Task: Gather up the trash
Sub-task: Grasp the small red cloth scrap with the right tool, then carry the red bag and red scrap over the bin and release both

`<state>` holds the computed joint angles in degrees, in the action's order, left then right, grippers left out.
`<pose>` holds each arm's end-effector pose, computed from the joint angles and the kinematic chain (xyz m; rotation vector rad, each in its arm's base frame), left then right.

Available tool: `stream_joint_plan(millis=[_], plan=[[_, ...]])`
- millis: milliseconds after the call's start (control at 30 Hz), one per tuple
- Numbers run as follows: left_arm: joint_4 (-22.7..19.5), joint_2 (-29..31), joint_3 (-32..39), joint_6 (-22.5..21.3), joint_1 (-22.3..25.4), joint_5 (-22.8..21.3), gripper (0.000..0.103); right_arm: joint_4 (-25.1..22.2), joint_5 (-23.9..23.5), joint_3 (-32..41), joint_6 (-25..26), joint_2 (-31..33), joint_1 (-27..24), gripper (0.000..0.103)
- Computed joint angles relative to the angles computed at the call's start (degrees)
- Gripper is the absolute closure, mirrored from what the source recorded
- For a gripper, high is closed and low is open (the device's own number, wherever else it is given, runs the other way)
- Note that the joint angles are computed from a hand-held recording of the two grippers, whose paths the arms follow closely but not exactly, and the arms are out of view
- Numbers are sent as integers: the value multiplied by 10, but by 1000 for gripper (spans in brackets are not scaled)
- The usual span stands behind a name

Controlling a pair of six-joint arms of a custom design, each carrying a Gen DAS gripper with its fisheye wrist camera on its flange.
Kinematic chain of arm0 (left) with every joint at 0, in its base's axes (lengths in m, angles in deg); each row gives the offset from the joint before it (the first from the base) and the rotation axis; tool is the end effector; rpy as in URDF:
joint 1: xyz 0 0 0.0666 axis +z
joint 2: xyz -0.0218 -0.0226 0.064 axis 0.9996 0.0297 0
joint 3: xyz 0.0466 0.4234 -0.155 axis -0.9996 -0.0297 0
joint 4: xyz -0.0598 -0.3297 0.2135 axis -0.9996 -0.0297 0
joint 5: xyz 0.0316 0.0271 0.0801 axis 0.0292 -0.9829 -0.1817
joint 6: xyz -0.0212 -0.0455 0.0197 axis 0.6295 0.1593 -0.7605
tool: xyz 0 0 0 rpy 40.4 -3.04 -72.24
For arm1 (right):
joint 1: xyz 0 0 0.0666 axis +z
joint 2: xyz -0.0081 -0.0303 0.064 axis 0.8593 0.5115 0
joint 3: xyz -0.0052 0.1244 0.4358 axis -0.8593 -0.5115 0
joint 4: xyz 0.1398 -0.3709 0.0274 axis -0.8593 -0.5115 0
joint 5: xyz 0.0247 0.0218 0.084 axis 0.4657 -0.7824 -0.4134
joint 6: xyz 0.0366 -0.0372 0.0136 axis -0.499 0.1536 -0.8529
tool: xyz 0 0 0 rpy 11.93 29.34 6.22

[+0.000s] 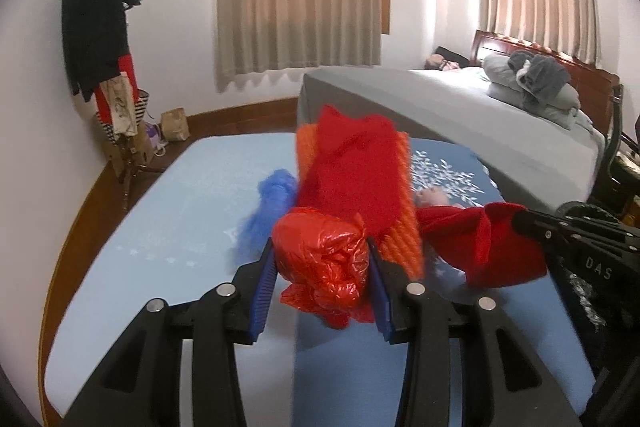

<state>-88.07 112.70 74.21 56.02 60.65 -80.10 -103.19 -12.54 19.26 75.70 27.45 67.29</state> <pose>0.4533 -0.2118 0.4686 -0.4522 2.1204 0.2409 0.5795 0.1010 0.4648 -0.7741 2.1473 0.5911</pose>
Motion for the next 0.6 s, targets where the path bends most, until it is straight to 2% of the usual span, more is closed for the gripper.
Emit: stream_joint_plan(millis=[333,600], plan=[[21,15,31,-35,-16,15,61,3,-41,12,-15,-18,-33,101],[42,35,65,-71,-32,32,61,5,-55,22,-28,-31,-68,101]])
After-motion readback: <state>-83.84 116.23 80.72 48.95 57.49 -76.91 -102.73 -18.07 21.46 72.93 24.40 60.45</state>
